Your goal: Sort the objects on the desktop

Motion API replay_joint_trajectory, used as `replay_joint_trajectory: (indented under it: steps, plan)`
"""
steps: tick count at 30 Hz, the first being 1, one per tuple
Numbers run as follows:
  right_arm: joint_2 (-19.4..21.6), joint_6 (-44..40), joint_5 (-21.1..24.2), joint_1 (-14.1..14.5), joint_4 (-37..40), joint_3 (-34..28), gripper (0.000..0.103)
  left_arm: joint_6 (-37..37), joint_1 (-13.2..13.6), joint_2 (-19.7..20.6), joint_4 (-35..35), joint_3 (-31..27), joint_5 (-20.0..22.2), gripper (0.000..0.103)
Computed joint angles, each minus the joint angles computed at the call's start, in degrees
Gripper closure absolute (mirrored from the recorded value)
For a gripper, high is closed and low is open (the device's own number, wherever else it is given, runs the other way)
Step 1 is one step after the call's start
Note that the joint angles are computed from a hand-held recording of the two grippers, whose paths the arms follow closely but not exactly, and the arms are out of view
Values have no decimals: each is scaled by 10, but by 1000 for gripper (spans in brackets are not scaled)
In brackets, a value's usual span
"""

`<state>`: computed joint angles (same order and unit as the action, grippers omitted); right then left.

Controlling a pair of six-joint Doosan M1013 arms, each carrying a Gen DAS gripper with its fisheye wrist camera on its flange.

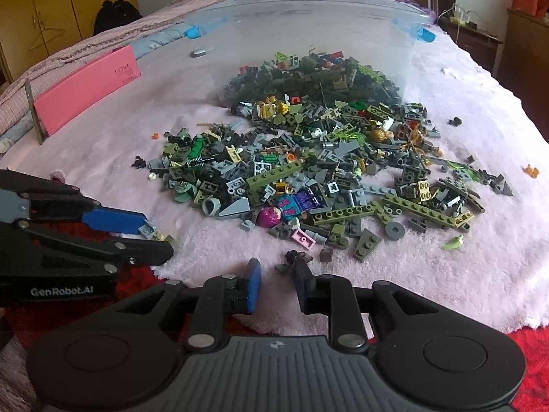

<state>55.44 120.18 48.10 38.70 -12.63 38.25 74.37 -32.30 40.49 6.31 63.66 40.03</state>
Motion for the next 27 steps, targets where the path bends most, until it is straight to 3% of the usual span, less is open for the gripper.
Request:
replay_joint_trajectory:
  steps: [6, 23, 27]
  plan:
    - [-1, 3, -1, 1, -7, 2, 92, 7, 1, -2, -9, 2, 1, 65]
    - [-6, -4, -2, 1, 0, 9, 92, -47, 2, -11, 32, 15, -4, 64]
    - [-7, -5, -3, 1, 1, 10, 92, -15, 4, -9, 4, 12, -1, 64]
